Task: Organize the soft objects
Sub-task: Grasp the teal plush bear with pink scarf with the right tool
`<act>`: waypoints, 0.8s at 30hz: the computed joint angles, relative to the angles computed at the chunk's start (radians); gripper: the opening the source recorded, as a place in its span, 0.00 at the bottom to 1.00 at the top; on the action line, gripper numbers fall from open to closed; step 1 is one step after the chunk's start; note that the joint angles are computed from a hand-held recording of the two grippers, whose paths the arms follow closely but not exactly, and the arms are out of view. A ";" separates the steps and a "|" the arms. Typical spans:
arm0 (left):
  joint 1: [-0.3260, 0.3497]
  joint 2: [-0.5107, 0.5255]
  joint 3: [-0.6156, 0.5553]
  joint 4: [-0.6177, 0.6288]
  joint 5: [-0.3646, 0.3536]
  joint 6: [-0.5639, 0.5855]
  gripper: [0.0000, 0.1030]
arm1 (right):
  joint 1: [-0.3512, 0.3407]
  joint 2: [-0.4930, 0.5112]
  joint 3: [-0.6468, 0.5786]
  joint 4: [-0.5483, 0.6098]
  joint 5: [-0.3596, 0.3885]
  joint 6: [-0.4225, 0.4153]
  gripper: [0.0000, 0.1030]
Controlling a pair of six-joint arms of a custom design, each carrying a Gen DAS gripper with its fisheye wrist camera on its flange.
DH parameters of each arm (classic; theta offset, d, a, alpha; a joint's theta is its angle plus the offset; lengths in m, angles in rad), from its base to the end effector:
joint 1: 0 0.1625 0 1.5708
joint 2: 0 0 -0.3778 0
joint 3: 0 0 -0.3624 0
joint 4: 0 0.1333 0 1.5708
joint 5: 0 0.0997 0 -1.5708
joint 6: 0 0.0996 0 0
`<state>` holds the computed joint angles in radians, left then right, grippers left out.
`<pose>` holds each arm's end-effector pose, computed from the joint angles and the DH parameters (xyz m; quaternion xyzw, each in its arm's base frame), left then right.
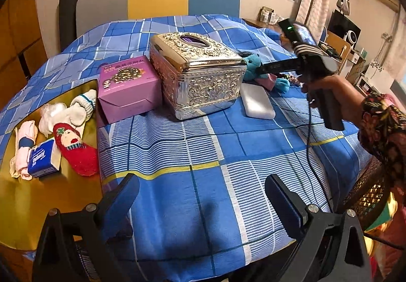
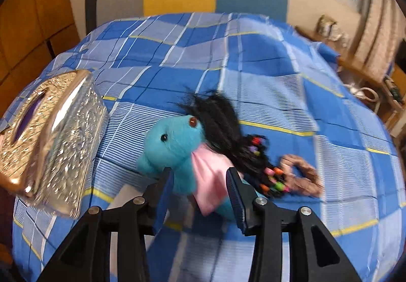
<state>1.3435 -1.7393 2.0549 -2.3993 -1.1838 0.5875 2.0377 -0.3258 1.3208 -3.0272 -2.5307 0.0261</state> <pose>0.0734 -0.4412 0.3910 0.3313 0.8909 -0.2116 0.2276 0.3477 -0.5750 -0.0273 0.0858 -0.8657 0.3064 0.3864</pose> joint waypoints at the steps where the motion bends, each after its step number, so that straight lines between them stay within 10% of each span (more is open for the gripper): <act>1: 0.000 0.008 -0.002 -0.001 0.006 -0.005 0.97 | -0.009 0.012 -0.020 0.017 0.010 -0.019 0.41; 14: -0.030 0.058 0.014 -0.020 0.014 -0.031 0.97 | -0.034 0.122 -0.116 -0.122 -0.030 -0.298 0.49; 24: -0.057 0.071 0.032 -0.039 0.033 -0.034 0.97 | -0.030 0.022 -0.017 -0.132 0.076 -0.152 0.30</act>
<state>1.2861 -1.6681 2.0873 -2.4386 -1.1511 0.5532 2.0075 -0.3041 1.3038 -3.1595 -2.4547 -0.1257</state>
